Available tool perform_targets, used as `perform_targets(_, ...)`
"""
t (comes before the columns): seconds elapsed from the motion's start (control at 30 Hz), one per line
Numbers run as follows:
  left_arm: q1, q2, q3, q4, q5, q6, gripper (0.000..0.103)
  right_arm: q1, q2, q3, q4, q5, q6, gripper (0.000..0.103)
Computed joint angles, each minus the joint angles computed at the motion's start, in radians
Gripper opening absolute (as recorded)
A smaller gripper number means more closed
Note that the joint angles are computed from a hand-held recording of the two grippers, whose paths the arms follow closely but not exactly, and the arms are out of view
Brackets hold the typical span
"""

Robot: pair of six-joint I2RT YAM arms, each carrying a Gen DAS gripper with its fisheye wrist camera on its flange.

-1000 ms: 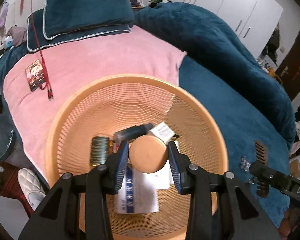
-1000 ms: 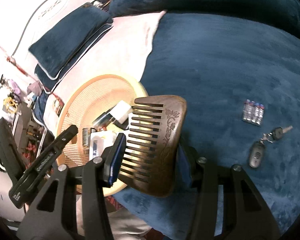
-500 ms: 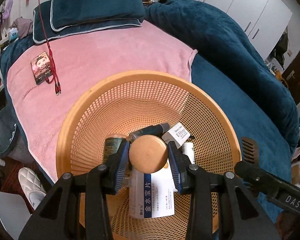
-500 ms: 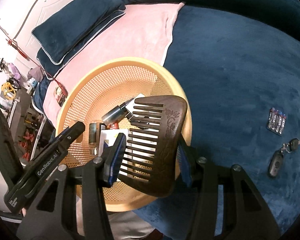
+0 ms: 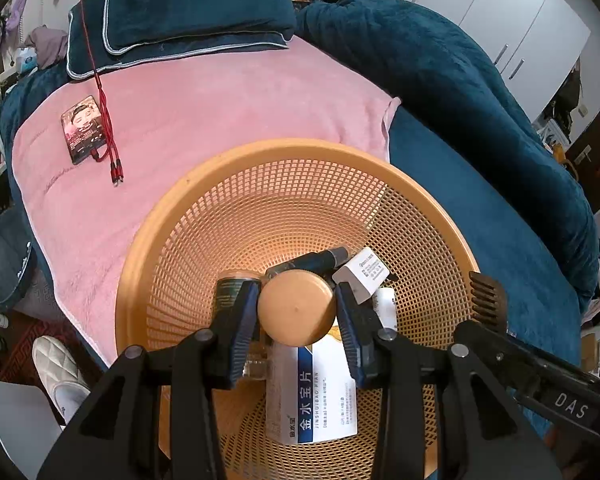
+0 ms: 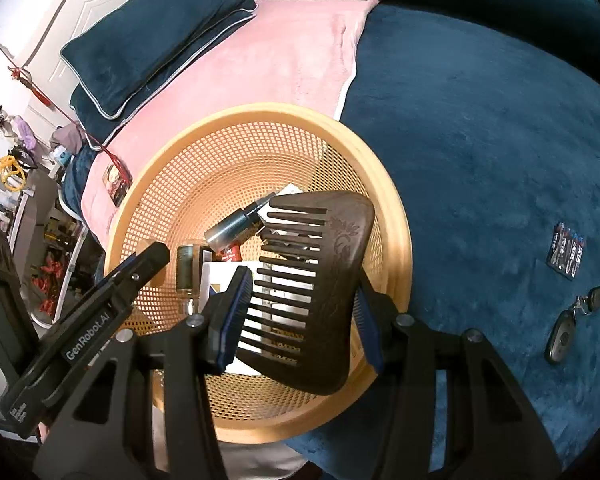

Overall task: Organize rigid objects
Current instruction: 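Open both tools to drop the cap and the comb into the basket, then move both open tools back over the batteries and keys on the bedspread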

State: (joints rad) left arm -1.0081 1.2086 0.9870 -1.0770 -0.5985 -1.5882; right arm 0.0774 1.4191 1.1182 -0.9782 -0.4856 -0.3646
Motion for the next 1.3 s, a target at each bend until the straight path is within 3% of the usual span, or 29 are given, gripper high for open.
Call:
perform_targets(0.2, 0.009, -0.011, -0.015, 0.032, 0.015, 0.015, 0.041, 0.018, -0.002, -0.005, 0.018, 0.017, 0.024, 0.052)
perform_targets(0.23, 0.012, -0.013, -0.018, 0.038, 0.024, 0.021, 0.054, 0.018, -0.006, -0.008, 0.026, 0.028, 0.031, 0.052)
perform_targets(0.27, 0.012, -0.012, -0.018, 0.039, 0.026, 0.018, 0.075, 0.02, -0.011, -0.011, 0.034, 0.04, 0.04, 0.052)
perform_targets(0.33, 0.006, -0.006, -0.011, 0.025, 0.02, -0.001, 0.094, 0.022, -0.014, -0.012, 0.042, 0.072, 0.048, 0.052)
perform_targets(0.43, -0.001, 0.012, 0.01, -0.017, 0.018, -0.023, 0.099, -0.003, -0.015, -0.006, 0.038, 0.071, 0.036, 0.073)
perform_targets(0.5, -0.006, 0.027, 0.021, -0.046, 0.022, -0.04, 0.1, -0.027, -0.024, -0.007, 0.042, 0.064, 0.03, 0.094)
perform_targets(0.57, -0.016, 0.041, 0.033, -0.071, 0.02, -0.055, 0.1, -0.037, -0.024, -0.001, 0.039, 0.072, 0.025, 0.102)
perform_targets(0.97, -0.045, 0.061, 0.058, -0.115, 0.011, -0.099, 0.101, -0.084, -0.015, 0.0, 0.01, 0.092, -0.043, 0.103)
perform_targets(1.3, -0.046, 0.089, 0.082, -0.099, 0.014, -0.073, 0.101, -0.139, -0.023, 0.006, 0.013, 0.084, -0.069, 0.103)
